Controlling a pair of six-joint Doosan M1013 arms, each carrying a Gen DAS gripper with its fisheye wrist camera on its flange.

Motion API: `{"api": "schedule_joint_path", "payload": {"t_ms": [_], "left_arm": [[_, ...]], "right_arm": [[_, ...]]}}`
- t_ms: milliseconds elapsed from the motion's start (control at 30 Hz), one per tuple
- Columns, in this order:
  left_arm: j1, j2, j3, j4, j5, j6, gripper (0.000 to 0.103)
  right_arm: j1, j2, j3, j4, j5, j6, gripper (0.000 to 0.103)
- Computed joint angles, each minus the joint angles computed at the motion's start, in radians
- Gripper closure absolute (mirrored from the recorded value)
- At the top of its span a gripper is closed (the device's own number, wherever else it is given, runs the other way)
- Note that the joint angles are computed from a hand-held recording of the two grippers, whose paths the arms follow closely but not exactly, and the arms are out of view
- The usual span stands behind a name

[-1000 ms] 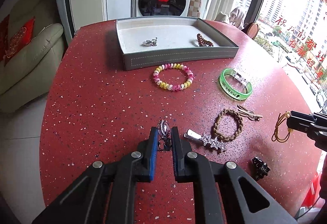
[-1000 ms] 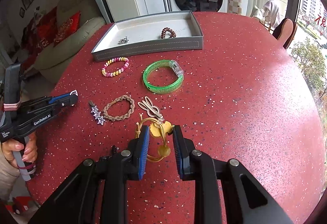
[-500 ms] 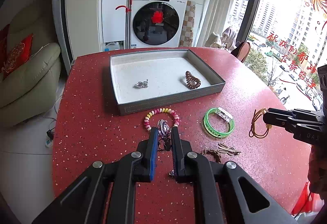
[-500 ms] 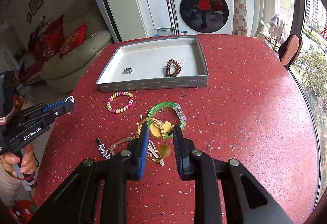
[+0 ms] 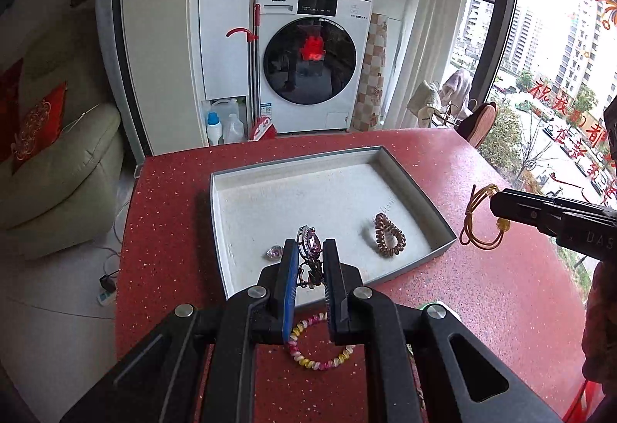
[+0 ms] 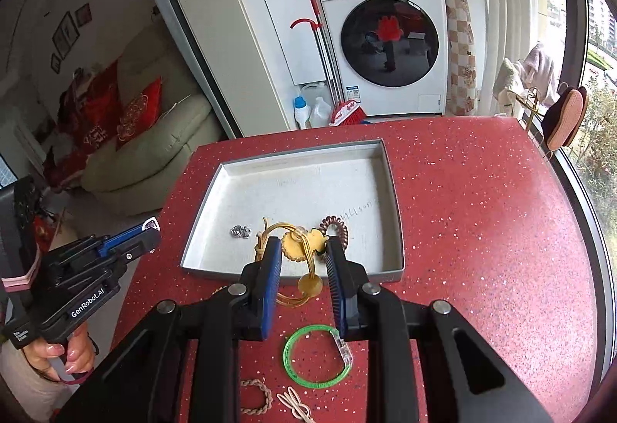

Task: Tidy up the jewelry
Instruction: 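Carry both items into the gray tray and open the left tool, then open the right tool to drop the yellow hair tie in the tray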

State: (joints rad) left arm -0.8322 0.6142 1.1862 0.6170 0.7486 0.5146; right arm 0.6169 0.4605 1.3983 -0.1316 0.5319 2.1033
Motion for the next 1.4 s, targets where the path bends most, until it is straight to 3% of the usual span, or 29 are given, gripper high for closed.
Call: {"api": "schedule_joint_path", "payload": {"t_ms": [333,567,1033,1100,1167,1233,1400], "left_arm": [[0.058,0.149,-0.201,-0.027,0.114,0.015,0.072],[0.073,0.221,-0.243,-0.068,0.137,0.029,0.072],[0.064,0.296,-0.323,-0.049,0.262,0.052,0.072],[0.064,0.300,-0.328,-0.055,0.272,0.054,0.072],[0.063,0.302,-0.330,-0.055,0.274,0.049,0.072],[0.061,0.300,-0.328,-0.043,0.276,0.043,0.072],[0.057,0.275,-0.298,-0.017,0.246,0.017,0.071]], "right_arm": [[-0.042,0.136,-0.144,0.020,0.068,0.037,0.077],[-0.053,0.202,-0.178,0.009,0.081,0.063,0.077],[-0.052,0.240,-0.194,-0.019,0.133,0.098,0.076],[-0.049,0.241,-0.194,-0.046,0.139,0.113,0.074],[-0.048,0.241,-0.196,-0.043,0.141,0.101,0.066],[-0.050,0.237,-0.193,-0.029,0.130,0.097,0.045],[-0.052,0.205,-0.151,0.009,0.046,0.083,0.044]]}}
